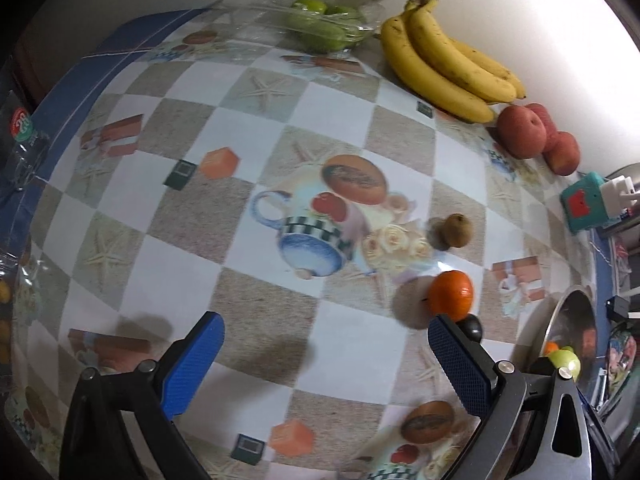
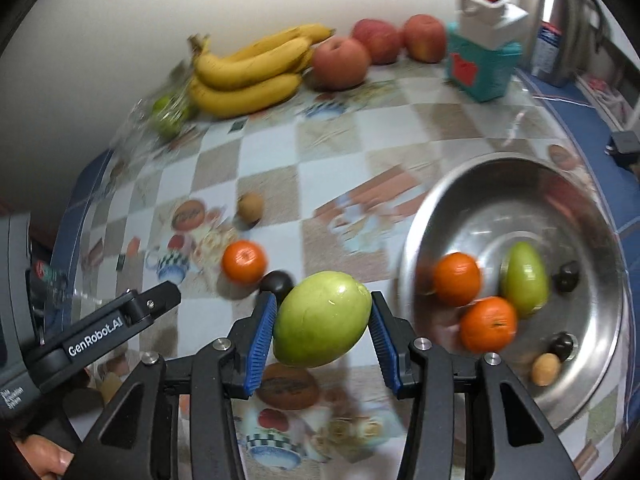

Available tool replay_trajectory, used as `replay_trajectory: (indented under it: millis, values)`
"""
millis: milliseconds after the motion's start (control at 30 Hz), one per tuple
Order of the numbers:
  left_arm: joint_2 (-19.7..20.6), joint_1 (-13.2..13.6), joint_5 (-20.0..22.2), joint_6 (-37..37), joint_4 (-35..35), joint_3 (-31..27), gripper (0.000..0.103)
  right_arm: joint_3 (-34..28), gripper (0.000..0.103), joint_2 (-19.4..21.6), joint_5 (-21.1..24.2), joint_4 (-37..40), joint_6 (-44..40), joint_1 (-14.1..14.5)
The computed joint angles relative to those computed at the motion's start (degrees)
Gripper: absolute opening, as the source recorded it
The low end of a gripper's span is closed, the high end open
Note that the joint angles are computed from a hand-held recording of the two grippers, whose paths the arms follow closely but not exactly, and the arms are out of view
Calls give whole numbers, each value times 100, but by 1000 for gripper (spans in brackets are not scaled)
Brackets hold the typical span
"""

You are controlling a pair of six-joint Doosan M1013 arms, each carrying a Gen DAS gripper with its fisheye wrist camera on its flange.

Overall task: Organize fruits
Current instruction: 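Lift the green apple with the right tool toward the steel bowl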

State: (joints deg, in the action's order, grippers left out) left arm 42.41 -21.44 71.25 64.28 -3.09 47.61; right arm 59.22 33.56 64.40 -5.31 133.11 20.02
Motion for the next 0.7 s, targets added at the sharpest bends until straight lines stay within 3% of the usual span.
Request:
replay_trajectory:
  millis: [333,700]
  values:
    - [115,-174,-88,434,15,-159,103,527,48,-434,-247,-301,833,-246]
    - [505,-440,438,513,338,-848,103,917,48,-725,-539,-173,1152,-434]
